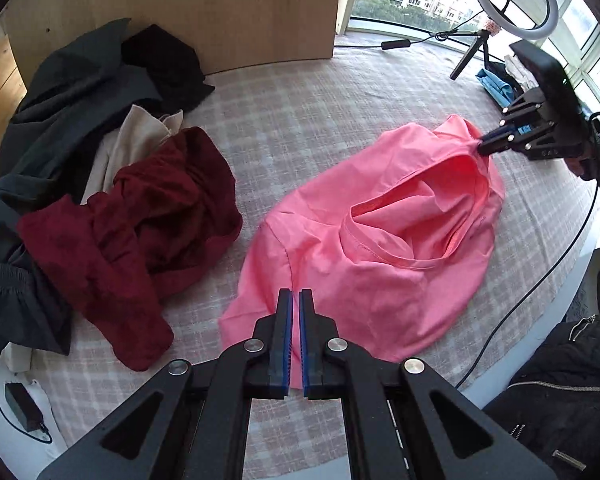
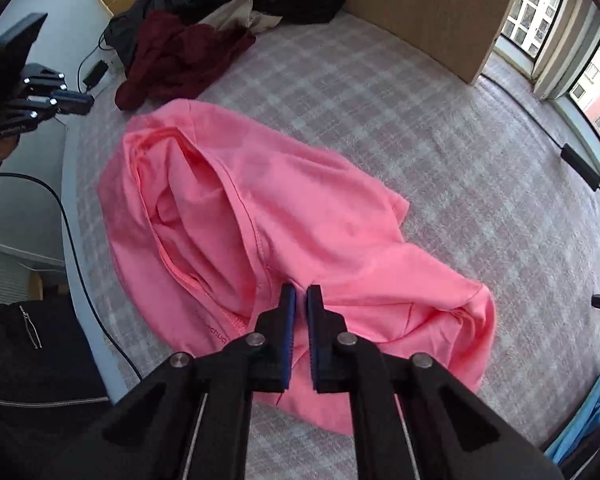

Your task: Fold clothes

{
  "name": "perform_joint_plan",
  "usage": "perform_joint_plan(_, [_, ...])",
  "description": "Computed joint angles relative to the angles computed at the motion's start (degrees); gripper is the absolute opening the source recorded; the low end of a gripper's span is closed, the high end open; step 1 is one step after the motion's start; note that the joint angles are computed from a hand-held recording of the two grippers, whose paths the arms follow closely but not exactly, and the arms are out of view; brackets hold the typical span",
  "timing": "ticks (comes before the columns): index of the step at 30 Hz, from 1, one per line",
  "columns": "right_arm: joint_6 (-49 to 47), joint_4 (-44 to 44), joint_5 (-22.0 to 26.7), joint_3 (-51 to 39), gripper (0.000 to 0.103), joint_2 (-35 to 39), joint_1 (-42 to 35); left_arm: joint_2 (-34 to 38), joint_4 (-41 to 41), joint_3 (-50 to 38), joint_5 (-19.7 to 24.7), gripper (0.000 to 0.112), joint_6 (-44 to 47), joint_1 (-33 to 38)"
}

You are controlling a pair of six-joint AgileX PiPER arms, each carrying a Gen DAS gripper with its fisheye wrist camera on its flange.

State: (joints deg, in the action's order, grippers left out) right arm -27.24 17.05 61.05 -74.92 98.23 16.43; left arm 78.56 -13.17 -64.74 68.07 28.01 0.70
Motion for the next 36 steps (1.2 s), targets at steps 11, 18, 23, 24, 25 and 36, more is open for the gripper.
perform_joint_plan(11, [4.04, 3.84, 1.55, -10.30, 0.005, -6.24, -6.88, 7.59, 0.56, 0.64, -6.07, 0.037, -1.10, -9.13])
perform_joint_plan(18, [8.42, 2.99, 1.66, -5.84, 0.058, -3.87, -3.50, 15.03, -1.43, -5.72, -5.75, 0.041, -3.10, -14.48])
perform_joint_plan(23, [17.98, -4.64, -5.76, -4.14, 0.058, 1.99, 5.75, 18.75, 4.57, -7.62, -7.78, 0.041, -8.46, -19.18])
perform_joint_plan(24, [19.79, -6.96, -6.36, -4.87, 0.058, 3.71, 7.62, 19.36, 5.65, -7.63, -7.84, 0.041, -9.14, -19.65])
perform_joint_plan(25, [20.91, -8.58, -6.93, -4.95, 0.058, 5.19, 9.06, 19.94, 5.59, -7.47, -7.64, 0.041, -9.08, -19.47])
perform_joint_plan(36, [21.89, -12.77, -3.89, -3.42, 0.004, 4.73, 7.07, 17.62, -1.80, -5.07, -6.19, 0.020, -6.19, -13.16])
